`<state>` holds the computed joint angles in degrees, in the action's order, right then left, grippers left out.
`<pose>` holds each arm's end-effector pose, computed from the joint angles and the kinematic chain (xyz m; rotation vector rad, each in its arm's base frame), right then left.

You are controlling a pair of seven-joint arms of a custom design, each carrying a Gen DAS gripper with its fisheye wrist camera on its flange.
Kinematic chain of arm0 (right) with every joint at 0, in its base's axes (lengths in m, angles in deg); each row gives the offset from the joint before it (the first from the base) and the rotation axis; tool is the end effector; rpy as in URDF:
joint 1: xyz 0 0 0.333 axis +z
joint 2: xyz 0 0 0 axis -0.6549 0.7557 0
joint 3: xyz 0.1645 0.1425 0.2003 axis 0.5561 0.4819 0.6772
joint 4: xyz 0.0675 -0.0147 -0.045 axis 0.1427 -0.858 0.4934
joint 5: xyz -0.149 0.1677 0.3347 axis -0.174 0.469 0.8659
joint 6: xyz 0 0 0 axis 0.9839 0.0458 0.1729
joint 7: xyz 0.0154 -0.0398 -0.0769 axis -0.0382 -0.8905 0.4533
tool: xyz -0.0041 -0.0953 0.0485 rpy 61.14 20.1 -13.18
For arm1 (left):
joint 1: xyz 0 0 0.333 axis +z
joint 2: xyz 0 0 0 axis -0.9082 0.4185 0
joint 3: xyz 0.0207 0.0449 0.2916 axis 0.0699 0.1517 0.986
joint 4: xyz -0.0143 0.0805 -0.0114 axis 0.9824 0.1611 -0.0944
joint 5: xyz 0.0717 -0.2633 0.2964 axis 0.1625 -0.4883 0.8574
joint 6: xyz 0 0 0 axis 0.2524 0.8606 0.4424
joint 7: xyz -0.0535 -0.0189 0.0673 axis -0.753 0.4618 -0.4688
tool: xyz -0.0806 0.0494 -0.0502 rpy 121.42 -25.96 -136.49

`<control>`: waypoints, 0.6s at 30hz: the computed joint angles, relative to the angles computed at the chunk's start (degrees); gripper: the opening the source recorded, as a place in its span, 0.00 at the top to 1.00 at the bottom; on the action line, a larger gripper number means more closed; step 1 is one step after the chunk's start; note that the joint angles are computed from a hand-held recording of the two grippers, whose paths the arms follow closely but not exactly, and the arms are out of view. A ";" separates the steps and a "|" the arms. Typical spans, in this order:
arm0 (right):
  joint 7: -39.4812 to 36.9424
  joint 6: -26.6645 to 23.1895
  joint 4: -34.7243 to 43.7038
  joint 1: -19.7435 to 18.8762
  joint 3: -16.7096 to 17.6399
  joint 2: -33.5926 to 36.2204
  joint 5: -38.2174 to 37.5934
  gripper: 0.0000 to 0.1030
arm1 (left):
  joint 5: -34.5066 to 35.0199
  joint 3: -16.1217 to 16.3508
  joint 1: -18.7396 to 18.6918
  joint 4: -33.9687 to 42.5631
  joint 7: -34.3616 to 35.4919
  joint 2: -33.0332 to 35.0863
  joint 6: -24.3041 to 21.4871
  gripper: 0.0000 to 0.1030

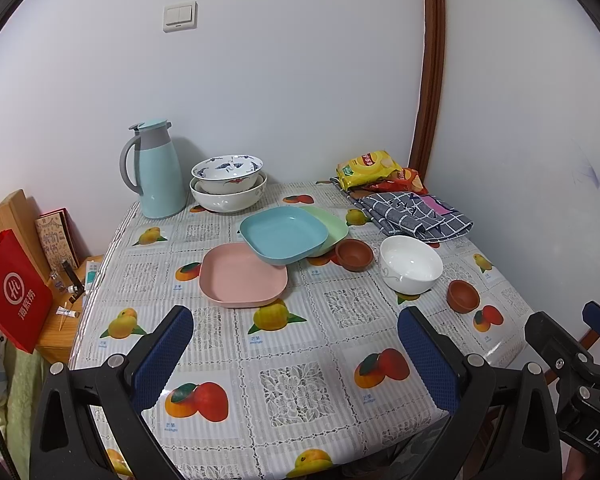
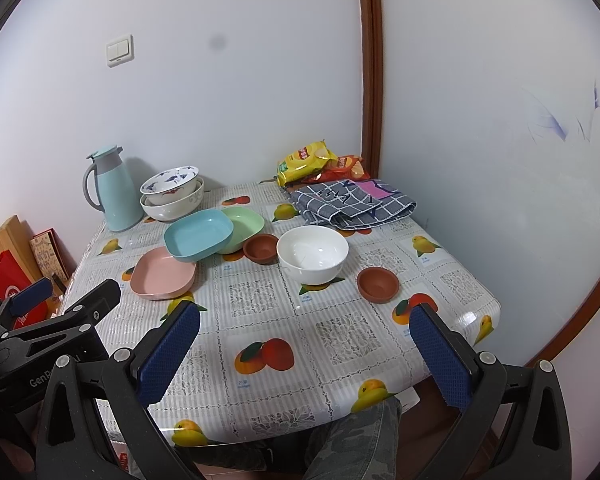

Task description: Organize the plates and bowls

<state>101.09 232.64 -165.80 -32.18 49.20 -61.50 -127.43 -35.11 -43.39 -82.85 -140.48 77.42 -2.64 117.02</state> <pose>0.5194 0.1580 0.5632 -1.3878 1.9933 -0.9809 0.5759 -0.3093 0.5580 -1.5417 1.8332 -0.9623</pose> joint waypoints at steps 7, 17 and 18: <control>-0.25 -0.30 0.27 0.09 0.10 0.07 0.22 0.00 | -0.10 -0.02 0.02 0.00 0.08 0.02 0.01 0.00; -0.61 -0.31 0.63 0.10 -0.12 0.32 0.37 0.00 | -0.62 -0.08 -0.02 0.62 0.33 0.30 -0.29 0.00; -0.56 -0.28 0.67 0.07 -0.13 0.38 0.34 0.00 | -0.80 -0.09 -0.04 0.77 0.57 0.39 -0.32 0.00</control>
